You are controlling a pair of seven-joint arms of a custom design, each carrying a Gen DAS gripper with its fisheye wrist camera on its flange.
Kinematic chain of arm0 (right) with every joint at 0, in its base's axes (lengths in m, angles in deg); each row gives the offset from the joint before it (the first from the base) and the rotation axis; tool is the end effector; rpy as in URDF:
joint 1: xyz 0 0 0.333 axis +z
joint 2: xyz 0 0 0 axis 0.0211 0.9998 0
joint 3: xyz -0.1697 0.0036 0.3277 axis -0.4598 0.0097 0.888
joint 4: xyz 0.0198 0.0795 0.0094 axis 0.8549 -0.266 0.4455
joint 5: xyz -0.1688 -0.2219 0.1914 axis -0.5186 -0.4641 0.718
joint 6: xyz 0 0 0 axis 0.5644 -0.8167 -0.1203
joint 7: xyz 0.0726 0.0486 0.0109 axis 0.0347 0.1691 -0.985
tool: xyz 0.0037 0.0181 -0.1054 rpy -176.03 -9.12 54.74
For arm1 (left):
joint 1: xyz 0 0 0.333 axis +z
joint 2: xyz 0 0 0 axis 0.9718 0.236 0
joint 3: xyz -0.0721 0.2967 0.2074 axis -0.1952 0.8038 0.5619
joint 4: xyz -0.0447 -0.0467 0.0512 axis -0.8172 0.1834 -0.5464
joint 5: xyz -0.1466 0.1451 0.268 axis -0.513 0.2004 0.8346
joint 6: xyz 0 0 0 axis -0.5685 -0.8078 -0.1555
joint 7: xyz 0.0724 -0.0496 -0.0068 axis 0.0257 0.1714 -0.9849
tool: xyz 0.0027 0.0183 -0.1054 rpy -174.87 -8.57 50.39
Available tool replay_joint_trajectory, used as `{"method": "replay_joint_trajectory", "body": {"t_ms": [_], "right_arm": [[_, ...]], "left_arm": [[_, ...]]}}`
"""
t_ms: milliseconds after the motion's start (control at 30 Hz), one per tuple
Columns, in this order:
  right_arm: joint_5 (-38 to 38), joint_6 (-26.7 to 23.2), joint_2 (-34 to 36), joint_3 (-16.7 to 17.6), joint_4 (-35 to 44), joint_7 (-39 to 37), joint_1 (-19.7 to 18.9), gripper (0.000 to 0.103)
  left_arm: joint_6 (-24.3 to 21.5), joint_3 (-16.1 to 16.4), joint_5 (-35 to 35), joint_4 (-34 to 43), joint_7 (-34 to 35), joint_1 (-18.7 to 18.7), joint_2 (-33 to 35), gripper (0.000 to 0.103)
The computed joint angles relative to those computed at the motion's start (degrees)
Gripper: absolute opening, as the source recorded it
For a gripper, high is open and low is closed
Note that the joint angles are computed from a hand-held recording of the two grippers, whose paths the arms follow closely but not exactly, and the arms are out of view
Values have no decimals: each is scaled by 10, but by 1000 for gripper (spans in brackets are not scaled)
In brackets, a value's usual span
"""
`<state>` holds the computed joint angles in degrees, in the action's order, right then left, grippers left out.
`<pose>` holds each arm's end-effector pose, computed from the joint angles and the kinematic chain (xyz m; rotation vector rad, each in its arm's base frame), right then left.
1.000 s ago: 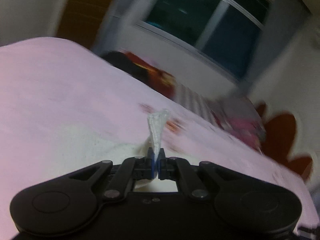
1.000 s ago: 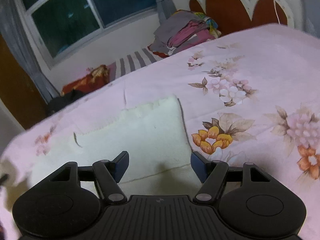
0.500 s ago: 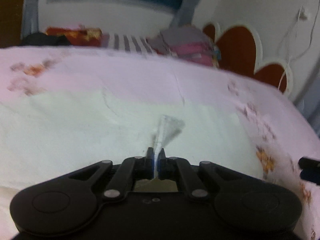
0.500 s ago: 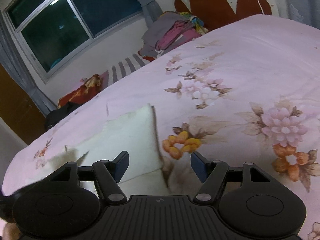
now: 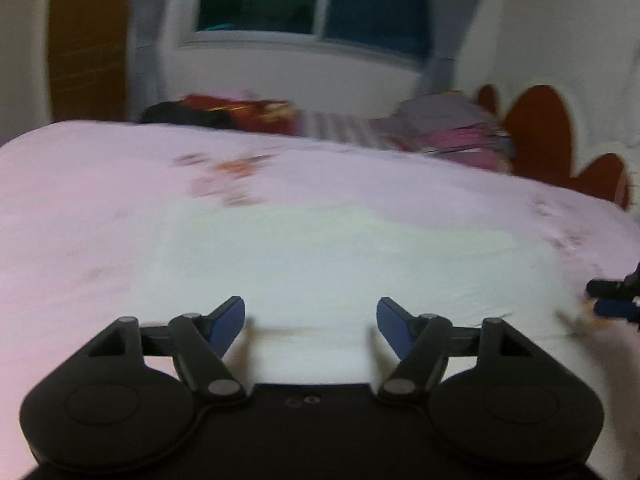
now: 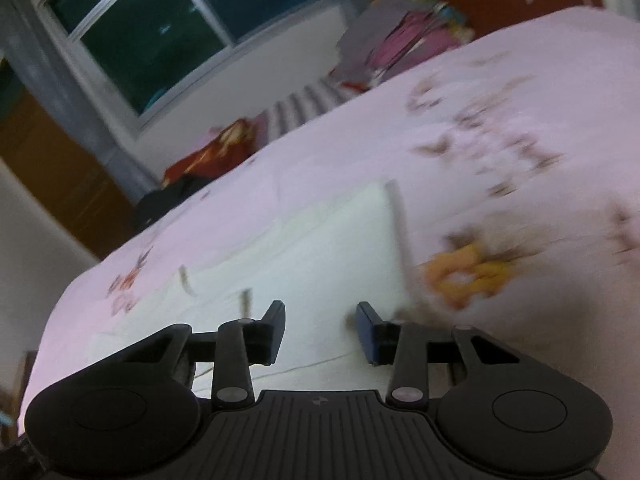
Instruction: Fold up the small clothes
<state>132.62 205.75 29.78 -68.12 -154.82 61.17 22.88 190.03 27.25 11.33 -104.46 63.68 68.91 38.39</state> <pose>0.4764 0.1896 0.4939 -1.5984 1.5692 -0.0457 0.3416 -0.1732 0.4735 -1.9645 1.2840 -0.7206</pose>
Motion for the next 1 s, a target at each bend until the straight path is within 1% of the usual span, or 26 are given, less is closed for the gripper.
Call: {"method": "replay_joint_trajectory", "body": {"t_ms": [67, 167, 200, 300, 367, 400, 467, 500, 533, 567, 600, 633, 667, 700, 767, 800, 833, 867, 900, 933, 967, 1000], "right_arm": [[-8, -5, 19, 7, 15, 6, 8, 40], [-16, -25, 45, 15, 37, 16, 13, 40], [-22, -29, 52, 18, 42, 17, 15, 40], [-79, -31, 71, 24, 53, 54, 23, 40], [-96, -23, 80, 29, 59, 68, 25, 40], [-107, -20, 84, 31, 60, 79, 27, 40], [-125, -15, 91, 35, 66, 100, 27, 40], [-128, -20, 93, 38, 68, 103, 23, 40], [-142, -27, 95, 38, 70, 112, 22, 40], [-157, -26, 95, 38, 70, 119, 23, 40], [-174, -21, 98, 39, 71, 126, 26, 34], [-187, -17, 99, 41, 72, 131, 27, 22], [-204, -23, 101, 41, 75, 139, 26, 4], [-213, -21, 101, 43, 74, 142, 26, 4], [-209, 7, 93, 53, 69, 121, 25, 4], [-193, 25, 87, 60, 66, 105, 22, 4], [-153, 43, 79, 70, 64, 74, 13, 4], [-131, 65, 70, 71, 58, 58, 12, 4], [-148, 90, 63, 60, 47, 78, 19, 4], [-157, 104, 56, 52, 37, 92, 18, 4], [-143, 102, 51, 52, 34, 84, 7, 4], [-147, 93, 46, 45, 30, 90, 1, 4]], "left_arm": [[8, 19, -31, -38, 16, 5, -32, 71], [41, 36, -40, -67, 13, 26, -52, 68], [59, 43, -34, -74, 11, 35, -57, 68], [101, 47, -7, -72, -15, 62, -39, 67], [112, 39, 34, -62, -62, 78, -21, 67], [114, 37, 57, -58, -85, 80, -15, 67], [117, 46, 93, -51, -114, 77, -6, 67], [121, 52, 125, -48, -145, 75, -3, 67], [129, 63, 160, -43, -176, 71, 2, 67], [133, 73, 176, -39, -182, 65, 9, 67], [130, 79, 178, -35, -172, 59, 15, 67], [127, 81, 170, -33, -152, 55, 19, 67], [123, 81, 151, -32, -125, 51, 20, 66], [119, 79, 128, -32, -92, 48, 21, 66], [121, 79, 111, -32, -66, 49, 22, 66], [127, 81, 111, -32, -67, 52, 23, 65], [134, 84, 117, -33, -74, 55, 21, 65], [140, 86, 116, -34, -73, 57, 20, 63], [143, 88, 114, -33, -66, 60, 21, 60], [148, 89, 113, -33, -60, 62, 21, 60], [150, 89, 113, -33, -55, 64, 22, 58], [152, 88, 116, -32, -52, 65, 23, 58]]}}
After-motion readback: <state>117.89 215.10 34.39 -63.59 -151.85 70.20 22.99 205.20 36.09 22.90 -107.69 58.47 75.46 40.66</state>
